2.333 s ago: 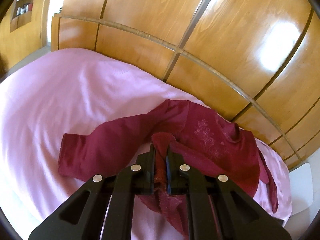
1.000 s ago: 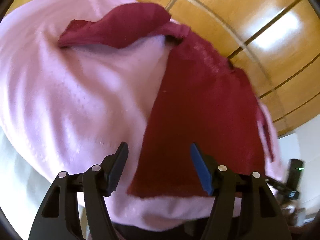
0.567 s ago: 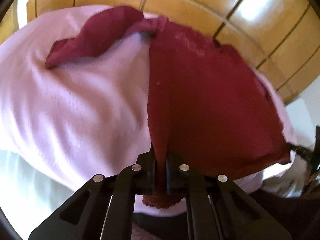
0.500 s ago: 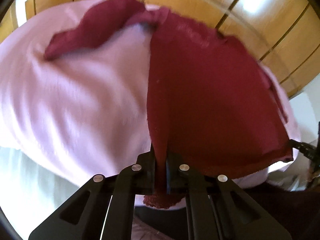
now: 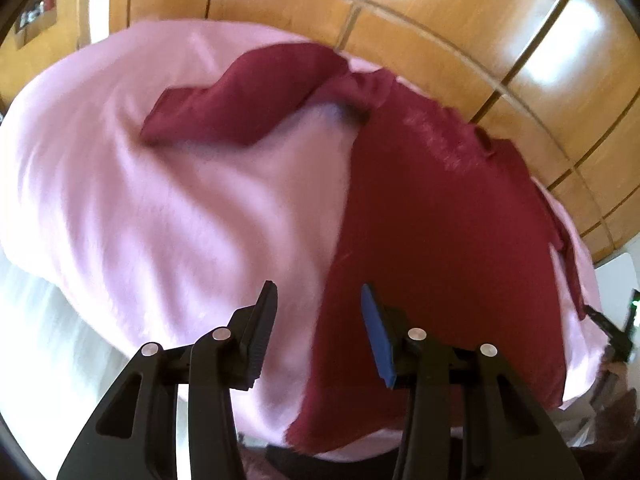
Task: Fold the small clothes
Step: 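Lift the sweatshirt by the hem with both tools and lay it flat on the bed, then open both tools and release the sweatshirt hem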
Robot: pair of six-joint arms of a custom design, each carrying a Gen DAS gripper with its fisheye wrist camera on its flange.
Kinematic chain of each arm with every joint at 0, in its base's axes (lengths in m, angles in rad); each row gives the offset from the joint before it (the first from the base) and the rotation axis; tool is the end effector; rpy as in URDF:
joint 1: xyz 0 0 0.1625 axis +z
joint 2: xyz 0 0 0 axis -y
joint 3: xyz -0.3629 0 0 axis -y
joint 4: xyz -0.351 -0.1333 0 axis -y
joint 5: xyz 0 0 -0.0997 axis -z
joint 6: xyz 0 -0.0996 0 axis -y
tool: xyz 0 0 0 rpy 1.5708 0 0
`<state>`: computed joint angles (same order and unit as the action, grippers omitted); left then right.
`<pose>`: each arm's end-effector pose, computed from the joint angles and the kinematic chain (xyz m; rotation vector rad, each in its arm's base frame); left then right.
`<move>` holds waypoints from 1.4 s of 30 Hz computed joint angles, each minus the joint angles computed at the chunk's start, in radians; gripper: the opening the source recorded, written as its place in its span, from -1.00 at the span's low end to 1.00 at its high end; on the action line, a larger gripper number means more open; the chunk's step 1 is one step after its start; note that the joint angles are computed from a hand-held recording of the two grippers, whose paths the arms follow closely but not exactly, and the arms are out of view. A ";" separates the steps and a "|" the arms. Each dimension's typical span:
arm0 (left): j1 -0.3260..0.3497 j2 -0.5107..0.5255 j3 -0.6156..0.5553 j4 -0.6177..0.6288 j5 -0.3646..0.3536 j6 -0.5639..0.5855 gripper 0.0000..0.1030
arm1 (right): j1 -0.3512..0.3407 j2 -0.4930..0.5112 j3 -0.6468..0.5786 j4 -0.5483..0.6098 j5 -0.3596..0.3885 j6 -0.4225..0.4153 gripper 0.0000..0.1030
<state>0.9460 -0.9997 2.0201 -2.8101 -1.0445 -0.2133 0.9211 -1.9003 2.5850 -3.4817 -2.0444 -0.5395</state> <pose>-0.1413 -0.5093 0.1062 0.4721 2.6522 -0.5655 -0.0943 -0.2694 0.3478 -0.4371 -1.9252 0.8712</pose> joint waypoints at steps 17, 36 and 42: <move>-0.101 0.215 -0.126 0.040 -0.078 0.156 -0.17 | -0.121 -0.371 -0.213 0.369 0.252 0.134 -0.92; -0.093 0.336 -0.234 0.082 -0.075 0.148 -0.17 | -0.011 0.292 -0.621 0.085 -0.295 0.155 0.50; -0.052 0.255 -0.202 -0.006 0.041 0.085 -0.17 | 0.193 0.268 -0.417 0.012 -0.142 0.075 0.77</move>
